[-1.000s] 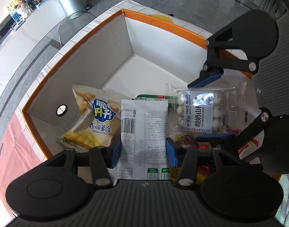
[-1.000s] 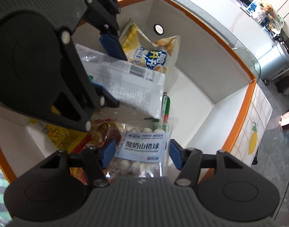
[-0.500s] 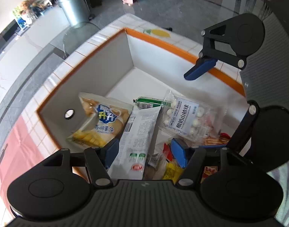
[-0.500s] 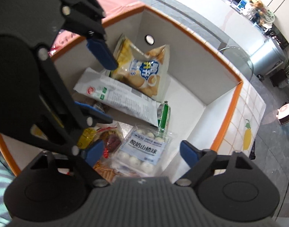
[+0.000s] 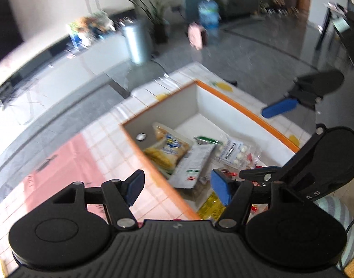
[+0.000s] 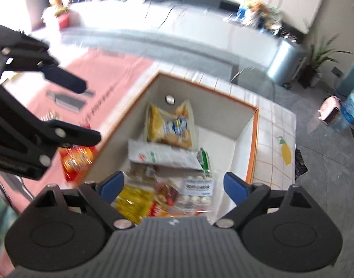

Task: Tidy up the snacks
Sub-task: 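Move both tools back toward the red cracker bag and peanut pack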

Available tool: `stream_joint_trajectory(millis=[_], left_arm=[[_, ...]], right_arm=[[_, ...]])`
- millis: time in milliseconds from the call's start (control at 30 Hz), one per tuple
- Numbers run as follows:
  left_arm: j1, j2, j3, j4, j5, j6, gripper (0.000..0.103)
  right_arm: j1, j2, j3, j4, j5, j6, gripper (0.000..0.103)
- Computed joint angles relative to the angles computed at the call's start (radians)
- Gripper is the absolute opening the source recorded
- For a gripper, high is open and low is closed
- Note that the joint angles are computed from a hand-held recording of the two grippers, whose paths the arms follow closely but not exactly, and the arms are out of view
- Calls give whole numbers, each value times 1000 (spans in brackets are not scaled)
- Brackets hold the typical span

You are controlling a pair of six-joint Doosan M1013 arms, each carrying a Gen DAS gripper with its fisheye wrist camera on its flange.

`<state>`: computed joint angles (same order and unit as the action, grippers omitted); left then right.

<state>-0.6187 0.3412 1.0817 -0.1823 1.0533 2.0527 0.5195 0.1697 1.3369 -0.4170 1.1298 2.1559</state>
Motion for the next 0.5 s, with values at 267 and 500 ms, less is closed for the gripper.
stream_joint_trajectory(millis=[267,500], left_arm=[[72,-144,181,-10,-170,-145,82],[137,-226,321,11,-266,-226,82]], right_arm=[[123,-51,78,-208,-199,471,90],[258,-9,114,-490,-211,837,89]])
